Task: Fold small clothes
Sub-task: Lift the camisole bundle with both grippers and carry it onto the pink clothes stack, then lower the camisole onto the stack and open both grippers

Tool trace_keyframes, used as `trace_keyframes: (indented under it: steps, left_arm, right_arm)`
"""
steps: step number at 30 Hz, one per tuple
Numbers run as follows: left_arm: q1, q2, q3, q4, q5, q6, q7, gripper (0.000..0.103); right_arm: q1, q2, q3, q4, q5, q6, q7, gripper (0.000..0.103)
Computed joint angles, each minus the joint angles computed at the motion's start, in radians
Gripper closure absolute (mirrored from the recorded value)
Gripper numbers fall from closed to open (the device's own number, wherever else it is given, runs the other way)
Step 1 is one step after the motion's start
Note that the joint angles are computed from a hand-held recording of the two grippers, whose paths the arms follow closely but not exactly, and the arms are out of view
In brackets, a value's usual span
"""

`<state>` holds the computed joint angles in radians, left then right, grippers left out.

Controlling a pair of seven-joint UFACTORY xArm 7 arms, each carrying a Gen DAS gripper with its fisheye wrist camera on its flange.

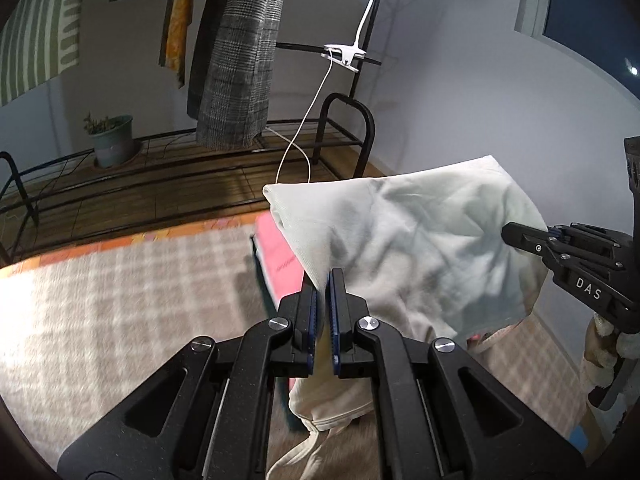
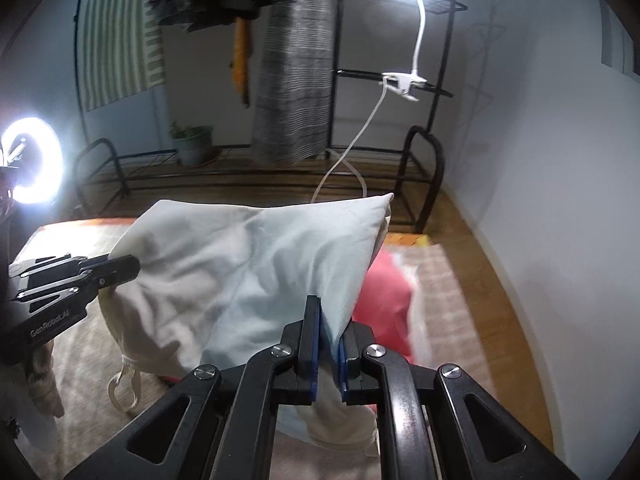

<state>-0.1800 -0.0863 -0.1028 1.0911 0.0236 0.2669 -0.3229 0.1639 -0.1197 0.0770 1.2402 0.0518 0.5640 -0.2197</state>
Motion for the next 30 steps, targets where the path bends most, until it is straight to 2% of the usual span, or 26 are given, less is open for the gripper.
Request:
trace_keyframes:
  steps: [3,10,16,17,19,22,30]
  left_arm:
    - [0.01,0.062,-0.01,0.062,0.095,0.004,-0.077,0.1]
    - [-0.019,0.144,0.014,0.129,0.236,0.038,-0.172,0.1]
    - [-0.035,0.159,0.03,0.144,0.274,0.076,-0.208,0.1]
    - [-0.036,0.152,0.032,0.141,0.282,0.079,-0.219,0.1]
    - [-0.029,0.134,0.03,0.125,0.258,0.074,-0.204,0.1]
    - [-0.023,0.104,0.025,0.103,0.257,0.073,-0.194,0.1]
    - [-0.001,-0.034,-0.002,0.017,0.21,0.084,-0.152,0.1]
  right_arm:
    - [-0.01,0.065,-0.008,0.055,-0.002,-0.017,-0.007,0.098]
    - [-0.021,0.161,-0.009,0.11,-0.07,-0.03,0.026,0.098]
    - [-0.014,0.204,-0.013,0.138,-0.145,-0.002,0.071,0.097]
    - [-0.009,0.205,-0.018,0.138,-0.189,-0.003,0.107,0.094]
    - [-0.009,0.208,-0.021,0.146,-0.211,0.007,0.127,0.08]
    - [-0.017,0.19,-0.02,0.137,-0.188,0.008,0.128,0.079]
    - [-0.014,0.075,-0.003,0.062,-0.21,0.016,0.163,0.08]
